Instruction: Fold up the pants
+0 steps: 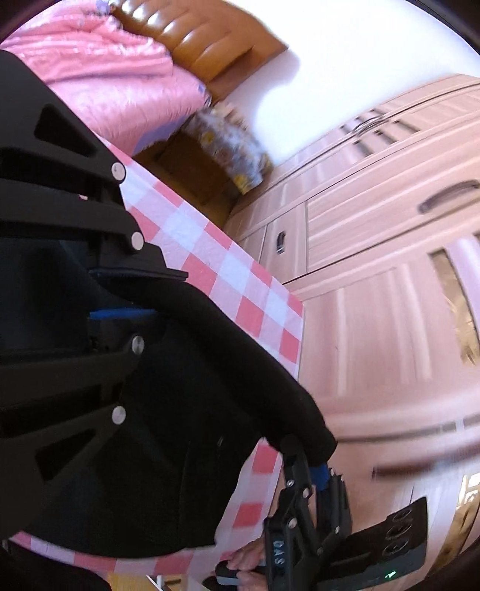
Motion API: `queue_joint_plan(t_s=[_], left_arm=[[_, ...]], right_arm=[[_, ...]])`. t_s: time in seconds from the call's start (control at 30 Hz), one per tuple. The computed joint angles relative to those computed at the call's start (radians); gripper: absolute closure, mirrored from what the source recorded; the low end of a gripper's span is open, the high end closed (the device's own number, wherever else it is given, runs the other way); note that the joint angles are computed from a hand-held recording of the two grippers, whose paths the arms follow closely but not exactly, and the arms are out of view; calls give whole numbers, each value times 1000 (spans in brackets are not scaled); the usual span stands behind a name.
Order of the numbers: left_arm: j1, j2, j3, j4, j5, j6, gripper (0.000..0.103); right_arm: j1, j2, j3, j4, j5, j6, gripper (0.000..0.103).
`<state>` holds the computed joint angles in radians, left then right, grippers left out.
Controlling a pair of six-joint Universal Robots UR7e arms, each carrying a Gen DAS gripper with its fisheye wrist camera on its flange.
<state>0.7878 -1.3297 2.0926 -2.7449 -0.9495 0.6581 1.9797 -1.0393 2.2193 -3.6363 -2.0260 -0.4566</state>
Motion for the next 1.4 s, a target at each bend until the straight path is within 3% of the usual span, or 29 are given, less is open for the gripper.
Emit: queue_joint_plan(t_s=[0.1,0.23,0.33,0.43,0.53,0.57,0.6,0.63,0.67,0.73,0.8,0.83,0.93,1.07,1.13,1.23,1.4], left_arm=[[-111,-100,145,2,89,-104,91],[-268,-202,357,-11,203,-271,91],[-346,-209,478,-27,253,-379,91],[-372,-155,563,-69,279,-474,89],[-323,-109,584,-118,234,-522,80],[-297,-111,579,-121,203,-526,70],[-263,-136,567,-96,146,-543,53],[-250,-161,563,-85,114,-558,43],[-243,-202,566,-74,85,-575,26],[-246,-317,576,-27,47,-619,16],[-277,-428,592,45,75,-686,7],[-296,-497,600,105,109,-745,6],[-302,-627,601,261,189,-918,3],[-261,-795,601,486,216,-1084,3],[-257,-854,599,572,245,-1123,3],[-222,-929,598,620,255,-1126,3],[-134,-920,585,546,259,-1076,3]], right_arm=[[42,-18,80,-65,-44,-3,69],[60,-45,208,-135,-63,75,69],[62,-14,286,-200,-104,121,69],[36,39,347,-247,-107,184,68],[37,97,351,-234,-172,221,60],[41,99,352,-218,-181,243,57],[53,101,360,-223,-187,255,48],[71,92,364,-211,-199,273,28],[96,89,368,-216,-224,290,19],[133,97,391,-267,-247,307,14],[154,81,408,-245,-239,348,14],[153,78,420,-241,-202,379,14],[94,87,439,-236,5,468,15],[1,157,398,-237,182,559,26],[-13,195,380,-291,204,578,26],[2,218,340,-317,167,585,31],[11,269,289,-361,150,634,32]])
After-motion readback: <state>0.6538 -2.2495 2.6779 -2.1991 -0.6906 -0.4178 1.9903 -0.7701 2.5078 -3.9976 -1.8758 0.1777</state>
